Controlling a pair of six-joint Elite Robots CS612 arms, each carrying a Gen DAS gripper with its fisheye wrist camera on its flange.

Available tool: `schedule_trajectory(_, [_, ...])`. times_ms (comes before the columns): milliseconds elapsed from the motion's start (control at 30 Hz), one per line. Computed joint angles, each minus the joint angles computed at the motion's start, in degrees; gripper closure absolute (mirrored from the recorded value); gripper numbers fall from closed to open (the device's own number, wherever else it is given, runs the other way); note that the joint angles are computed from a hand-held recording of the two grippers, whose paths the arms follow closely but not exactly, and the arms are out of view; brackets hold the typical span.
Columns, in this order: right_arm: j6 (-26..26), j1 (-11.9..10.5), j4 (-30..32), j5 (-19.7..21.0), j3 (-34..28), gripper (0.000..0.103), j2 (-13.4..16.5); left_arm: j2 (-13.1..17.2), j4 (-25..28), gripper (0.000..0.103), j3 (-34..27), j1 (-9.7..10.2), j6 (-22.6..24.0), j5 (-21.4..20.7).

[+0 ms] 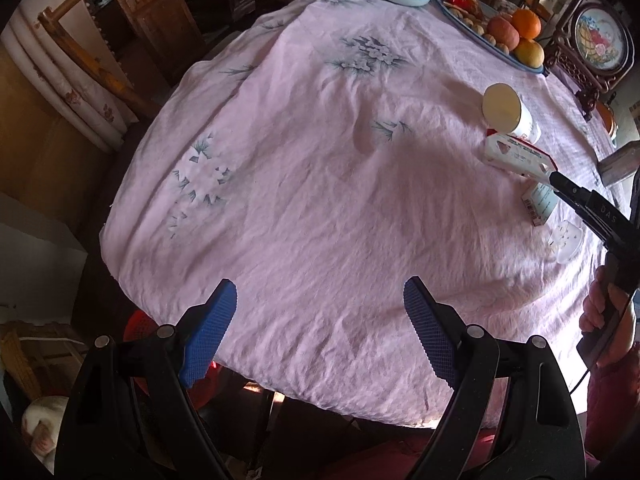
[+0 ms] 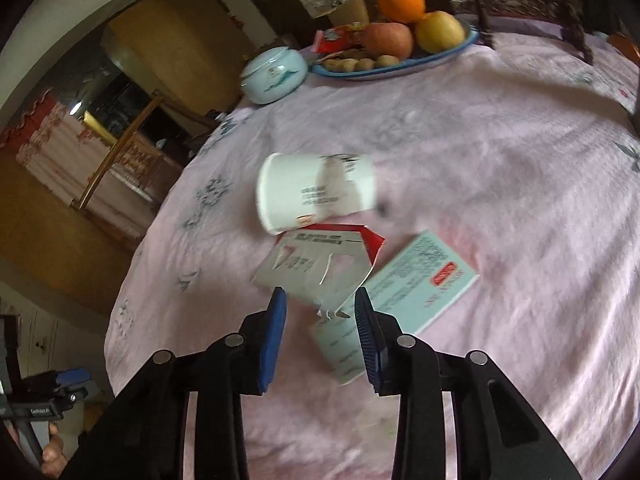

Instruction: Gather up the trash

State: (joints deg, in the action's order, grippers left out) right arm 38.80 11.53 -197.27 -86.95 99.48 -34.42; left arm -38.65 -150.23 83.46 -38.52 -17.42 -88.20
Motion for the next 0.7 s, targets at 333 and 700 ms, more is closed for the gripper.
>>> schedule_trajectory(333, [-10.64,3.29,2.66,11.99,-2.46,0.057,-0.83,0.32,-0.88,0.02,-0.26,-0.1,0.96,-0.5])
schedule_trajectory(700, [-10.75,2.68,14.12,-2.84,-6.82,0.02,0.05,-0.99,-2.22,0.02,2.73,1.24,-3.92,-0.24])
